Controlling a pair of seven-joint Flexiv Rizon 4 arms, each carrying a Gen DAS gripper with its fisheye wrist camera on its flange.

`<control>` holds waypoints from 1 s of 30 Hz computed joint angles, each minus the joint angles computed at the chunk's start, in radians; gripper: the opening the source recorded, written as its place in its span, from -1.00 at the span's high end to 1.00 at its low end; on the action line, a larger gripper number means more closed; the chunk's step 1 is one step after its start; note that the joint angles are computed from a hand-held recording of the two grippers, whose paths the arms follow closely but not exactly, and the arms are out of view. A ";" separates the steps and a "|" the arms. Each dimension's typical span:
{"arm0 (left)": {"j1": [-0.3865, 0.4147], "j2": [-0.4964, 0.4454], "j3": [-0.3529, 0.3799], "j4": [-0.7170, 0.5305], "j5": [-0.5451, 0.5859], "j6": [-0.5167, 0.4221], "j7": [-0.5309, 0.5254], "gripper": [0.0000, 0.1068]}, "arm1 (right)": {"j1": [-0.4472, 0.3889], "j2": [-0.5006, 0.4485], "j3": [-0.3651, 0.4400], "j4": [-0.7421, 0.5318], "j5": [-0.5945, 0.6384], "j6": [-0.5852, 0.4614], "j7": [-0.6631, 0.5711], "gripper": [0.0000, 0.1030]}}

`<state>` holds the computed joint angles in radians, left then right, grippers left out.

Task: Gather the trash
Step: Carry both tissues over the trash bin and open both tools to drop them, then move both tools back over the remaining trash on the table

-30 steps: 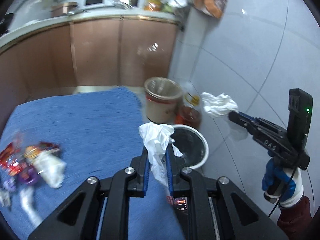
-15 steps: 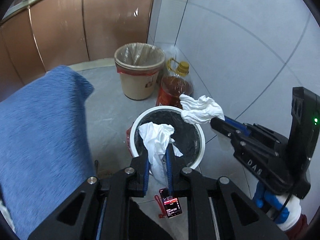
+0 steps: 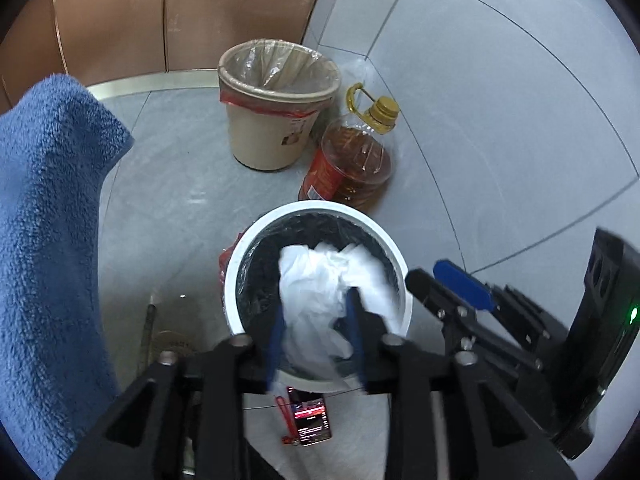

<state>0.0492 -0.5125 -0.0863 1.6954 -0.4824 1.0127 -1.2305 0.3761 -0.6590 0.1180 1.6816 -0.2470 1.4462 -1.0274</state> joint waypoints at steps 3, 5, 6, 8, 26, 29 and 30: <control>0.017 0.003 -0.024 0.010 -0.046 0.016 0.018 0.24 | 0.009 0.003 -0.015 0.010 -0.003 0.000 0.009 0.28; 0.014 0.009 -0.022 0.013 -0.049 0.020 0.023 0.23 | 0.022 0.015 -0.032 0.026 -0.009 0.006 0.021 0.27; 0.014 0.014 -0.023 0.018 -0.052 0.022 0.027 0.23 | 0.024 0.018 -0.035 0.029 -0.012 0.007 0.026 0.27; 0.015 0.033 -0.025 0.034 -0.063 0.029 0.037 0.23 | 0.037 0.034 -0.051 0.045 -0.020 0.012 0.041 0.27; -0.012 0.314 0.024 0.241 -0.183 0.188 0.134 0.07 | 0.256 0.282 -0.308 0.253 -0.229 0.152 0.250 0.08; -0.021 0.368 0.040 0.277 -0.215 0.213 0.157 0.05 | 0.335 0.335 -0.406 0.298 -0.312 0.184 0.325 0.01; -0.026 0.387 0.047 0.289 -0.222 0.222 0.163 0.05 | 0.379 0.361 -0.461 0.319 -0.353 0.199 0.360 -0.01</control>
<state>0.0231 -0.1257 -0.0397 1.9849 -0.7042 1.2345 -1.0675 0.7556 -0.2981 -0.3431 2.0006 -0.6004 1.6450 -0.6670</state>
